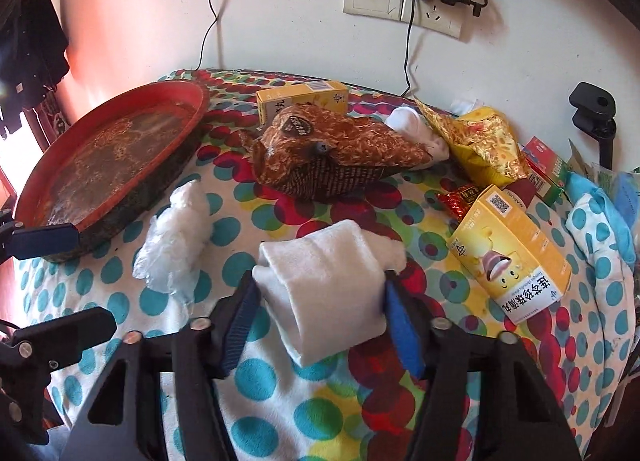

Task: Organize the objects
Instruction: 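Grasp the plastic-wrapped bundle with the left gripper while the right gripper holds a white towel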

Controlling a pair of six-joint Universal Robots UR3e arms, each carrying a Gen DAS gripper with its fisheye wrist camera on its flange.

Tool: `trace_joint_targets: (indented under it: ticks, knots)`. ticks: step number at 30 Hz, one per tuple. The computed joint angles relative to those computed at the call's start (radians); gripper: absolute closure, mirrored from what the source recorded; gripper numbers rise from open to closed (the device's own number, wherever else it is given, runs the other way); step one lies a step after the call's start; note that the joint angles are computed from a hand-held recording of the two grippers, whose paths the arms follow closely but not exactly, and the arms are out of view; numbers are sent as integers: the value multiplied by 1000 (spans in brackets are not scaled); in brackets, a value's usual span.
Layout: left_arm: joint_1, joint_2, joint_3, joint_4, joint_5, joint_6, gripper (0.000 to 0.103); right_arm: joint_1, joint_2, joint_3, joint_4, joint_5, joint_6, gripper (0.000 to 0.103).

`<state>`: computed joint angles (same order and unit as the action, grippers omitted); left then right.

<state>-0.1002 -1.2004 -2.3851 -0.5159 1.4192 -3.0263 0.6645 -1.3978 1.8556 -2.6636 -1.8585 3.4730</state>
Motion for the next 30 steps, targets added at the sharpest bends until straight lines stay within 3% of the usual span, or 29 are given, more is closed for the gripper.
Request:
trace_joint_targets:
  ticks: [3, 11, 16, 18, 19, 20, 30]
  knots:
    - [-48, -89, 37, 47, 34, -27, 30, -35, -25, 53, -65, 24, -14, 64]
    - [-165, -300, 140, 133, 160, -81, 30, -107, -25, 116, -173, 42, -111, 65]
    - [-185, -374, 163, 182, 193, -95, 30, -116, -14, 118, -187, 56, -120, 64]
    - [-173, -386, 156, 209, 183, -98, 40, -124, -19, 129, -196, 69, -119, 63]
    - [-164, -383, 148, 218, 173, -94, 61, -129, -21, 133, -198, 78, -121, 62]
    - [-151, -383, 150, 208, 159, -92, 71, -129, -22, 134, -196, 80, -120, 62]
    - [-90, -276, 121, 147, 73, -31, 74, -131, -21, 130, -180, 83, -129, 59]
